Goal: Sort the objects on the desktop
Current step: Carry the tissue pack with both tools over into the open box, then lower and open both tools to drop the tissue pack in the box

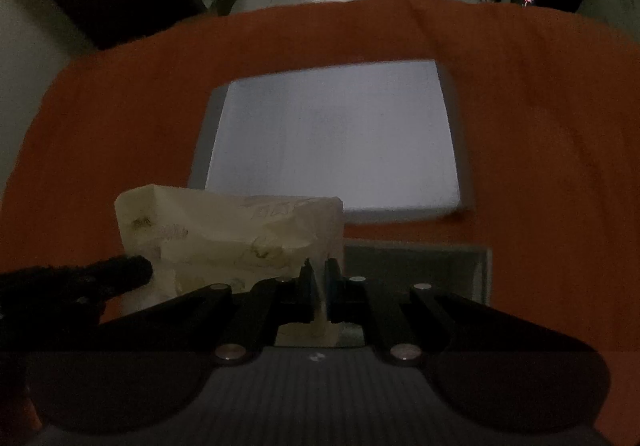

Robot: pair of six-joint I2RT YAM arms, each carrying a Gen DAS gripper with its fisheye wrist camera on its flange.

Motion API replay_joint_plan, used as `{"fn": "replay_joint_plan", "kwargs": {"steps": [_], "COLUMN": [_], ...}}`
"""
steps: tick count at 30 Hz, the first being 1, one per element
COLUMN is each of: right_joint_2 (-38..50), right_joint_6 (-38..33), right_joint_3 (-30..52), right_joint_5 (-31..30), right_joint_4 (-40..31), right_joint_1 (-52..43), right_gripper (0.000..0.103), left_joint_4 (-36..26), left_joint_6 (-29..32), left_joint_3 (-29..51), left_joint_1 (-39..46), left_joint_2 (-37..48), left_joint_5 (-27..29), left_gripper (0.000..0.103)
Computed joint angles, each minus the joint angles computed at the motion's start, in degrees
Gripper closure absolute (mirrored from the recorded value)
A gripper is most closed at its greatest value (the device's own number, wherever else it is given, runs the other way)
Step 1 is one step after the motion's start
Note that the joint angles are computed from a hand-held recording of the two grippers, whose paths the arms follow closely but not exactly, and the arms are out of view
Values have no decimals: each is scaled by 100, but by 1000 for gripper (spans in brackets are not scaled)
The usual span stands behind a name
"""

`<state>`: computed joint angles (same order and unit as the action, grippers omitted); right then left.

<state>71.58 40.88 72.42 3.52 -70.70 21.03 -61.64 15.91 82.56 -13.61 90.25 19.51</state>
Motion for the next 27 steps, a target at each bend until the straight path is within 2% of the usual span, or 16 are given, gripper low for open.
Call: {"fn": "replay_joint_plan", "kwargs": {"steps": [7,16,21,27], "right_joint_2": [-85,461,608,809], "right_joint_6": [505,412,268,63], "right_joint_3": [-773,-1895,-2183,-2160], "right_joint_5": [-93,-356,-431,-494], "right_joint_4": [514,1624,1899,1948], "right_joint_1": [359,153,-1,-180], "right_gripper": [97,97,97,97], "left_joint_4": [627,1485,1791,1826], "left_joint_6": [-23,-164,-110,-108], "left_joint_3": [-889,-1395,-1646,-1556], "left_joint_1": [-24,-330,-467,-428], "left_joint_2": [-135,547,650,864], "left_joint_5": [-383,-730,-803,-778], "left_gripper": [103,103,103,103]}}
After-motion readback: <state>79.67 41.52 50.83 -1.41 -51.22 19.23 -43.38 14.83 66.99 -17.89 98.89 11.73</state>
